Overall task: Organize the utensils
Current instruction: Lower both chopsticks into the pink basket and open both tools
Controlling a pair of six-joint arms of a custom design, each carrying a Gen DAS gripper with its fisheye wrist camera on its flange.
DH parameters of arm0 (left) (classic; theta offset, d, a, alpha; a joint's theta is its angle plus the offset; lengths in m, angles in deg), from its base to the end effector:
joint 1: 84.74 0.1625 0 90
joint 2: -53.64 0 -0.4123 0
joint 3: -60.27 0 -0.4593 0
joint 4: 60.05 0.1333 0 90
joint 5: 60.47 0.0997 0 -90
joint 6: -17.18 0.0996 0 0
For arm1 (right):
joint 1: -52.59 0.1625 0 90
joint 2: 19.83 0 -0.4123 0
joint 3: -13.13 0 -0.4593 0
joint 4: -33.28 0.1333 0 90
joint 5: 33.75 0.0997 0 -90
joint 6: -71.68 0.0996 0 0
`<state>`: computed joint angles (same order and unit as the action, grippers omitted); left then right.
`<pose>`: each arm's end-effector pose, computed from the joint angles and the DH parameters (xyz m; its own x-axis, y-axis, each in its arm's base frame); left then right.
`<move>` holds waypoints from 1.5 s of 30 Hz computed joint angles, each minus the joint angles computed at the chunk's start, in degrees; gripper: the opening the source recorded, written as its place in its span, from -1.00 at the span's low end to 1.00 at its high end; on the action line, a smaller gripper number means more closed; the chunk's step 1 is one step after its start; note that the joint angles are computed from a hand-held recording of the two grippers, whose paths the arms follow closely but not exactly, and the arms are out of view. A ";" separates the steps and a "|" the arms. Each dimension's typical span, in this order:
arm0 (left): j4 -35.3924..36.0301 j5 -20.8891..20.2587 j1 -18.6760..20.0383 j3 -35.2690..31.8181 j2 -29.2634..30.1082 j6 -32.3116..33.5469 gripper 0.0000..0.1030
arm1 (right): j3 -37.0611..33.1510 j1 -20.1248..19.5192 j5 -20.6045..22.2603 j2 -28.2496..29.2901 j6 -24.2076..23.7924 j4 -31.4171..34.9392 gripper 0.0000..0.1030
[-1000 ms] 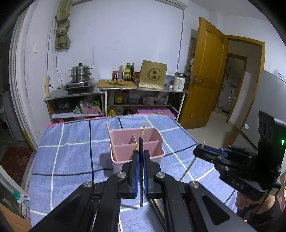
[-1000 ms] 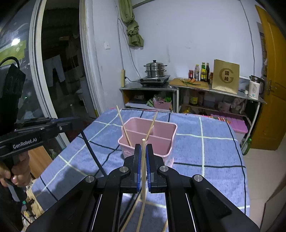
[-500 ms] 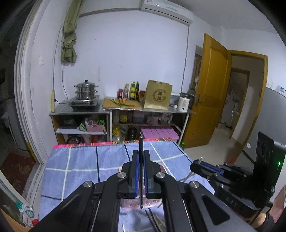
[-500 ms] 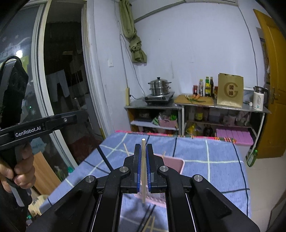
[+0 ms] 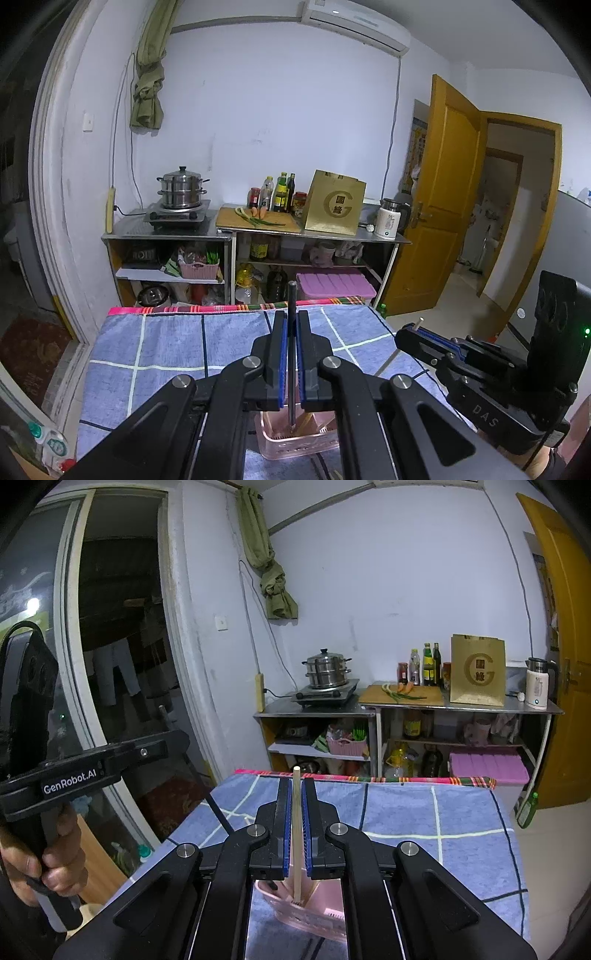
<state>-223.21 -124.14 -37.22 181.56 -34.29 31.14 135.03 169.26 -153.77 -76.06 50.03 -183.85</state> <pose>-0.2286 -0.5124 0.3172 -0.7024 0.5209 -0.4851 0.7092 0.4544 -0.5390 0.3178 -0.4467 0.1331 -0.8234 -0.1537 0.5463 -0.5576 0.3983 -0.7283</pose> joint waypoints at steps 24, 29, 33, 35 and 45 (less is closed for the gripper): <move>-1.85 -2.51 7.95 -1.16 8.67 2.20 -0.92 | -0.45 -7.25 2.41 4.08 4.13 6.01 -0.90; -2.59 -2.44 8.46 -0.67 8.83 2.47 -0.92 | -0.04 -7.41 2.16 3.66 4.51 6.96 -0.90; -2.42 -1.95 8.25 -0.06 8.13 2.50 -0.91 | 0.62 -7.17 2.03 3.28 4.55 6.49 -0.76; -2.71 -1.69 8.00 0.32 7.61 2.41 -0.87 | 1.05 -7.04 2.21 2.96 4.58 6.08 -0.73; -6.95 -0.89 5.63 6.82 0.68 3.59 -0.61 | 6.06 -4.71 1.68 0.41 2.66 0.79 -0.66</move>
<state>-230.16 -125.03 -31.59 188.38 -33.61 34.73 141.09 164.55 -152.09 -75.65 52.69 -183.06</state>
